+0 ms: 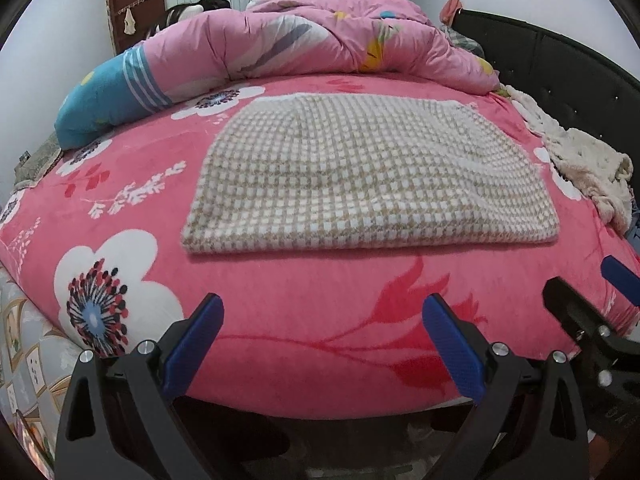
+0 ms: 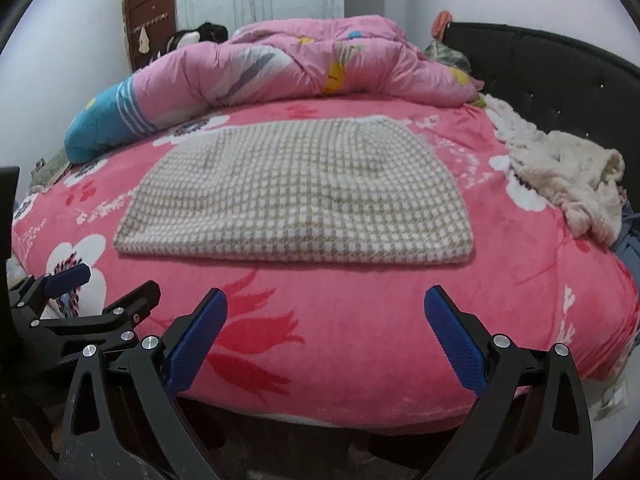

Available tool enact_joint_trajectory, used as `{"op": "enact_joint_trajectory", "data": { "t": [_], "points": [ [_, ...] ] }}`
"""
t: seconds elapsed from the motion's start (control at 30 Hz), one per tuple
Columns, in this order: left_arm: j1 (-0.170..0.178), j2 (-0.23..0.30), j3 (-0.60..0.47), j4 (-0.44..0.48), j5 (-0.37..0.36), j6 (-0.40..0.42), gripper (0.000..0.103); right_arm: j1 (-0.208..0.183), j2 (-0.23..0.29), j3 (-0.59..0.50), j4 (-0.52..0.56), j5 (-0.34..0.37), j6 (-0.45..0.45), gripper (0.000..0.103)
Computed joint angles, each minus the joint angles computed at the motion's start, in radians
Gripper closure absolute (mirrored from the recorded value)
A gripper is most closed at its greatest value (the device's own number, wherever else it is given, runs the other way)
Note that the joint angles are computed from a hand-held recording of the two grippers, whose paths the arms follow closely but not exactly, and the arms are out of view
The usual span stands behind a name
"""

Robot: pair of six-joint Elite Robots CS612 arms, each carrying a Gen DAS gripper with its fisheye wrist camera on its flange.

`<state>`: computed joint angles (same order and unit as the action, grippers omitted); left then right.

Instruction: Fold large clothes

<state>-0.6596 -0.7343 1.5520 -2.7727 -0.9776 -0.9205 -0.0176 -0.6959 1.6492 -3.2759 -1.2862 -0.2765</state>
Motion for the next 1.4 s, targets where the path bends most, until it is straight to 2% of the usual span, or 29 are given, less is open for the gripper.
{"op": "enact_joint_trajectory", "data": {
  "t": [1.4],
  "points": [
    [-0.008,-0.008,0.008,-0.002,0.021,-0.019,0.005,-0.007,-0.013,0.01,0.003,0.003,-0.017,0.008]
  ]
}}
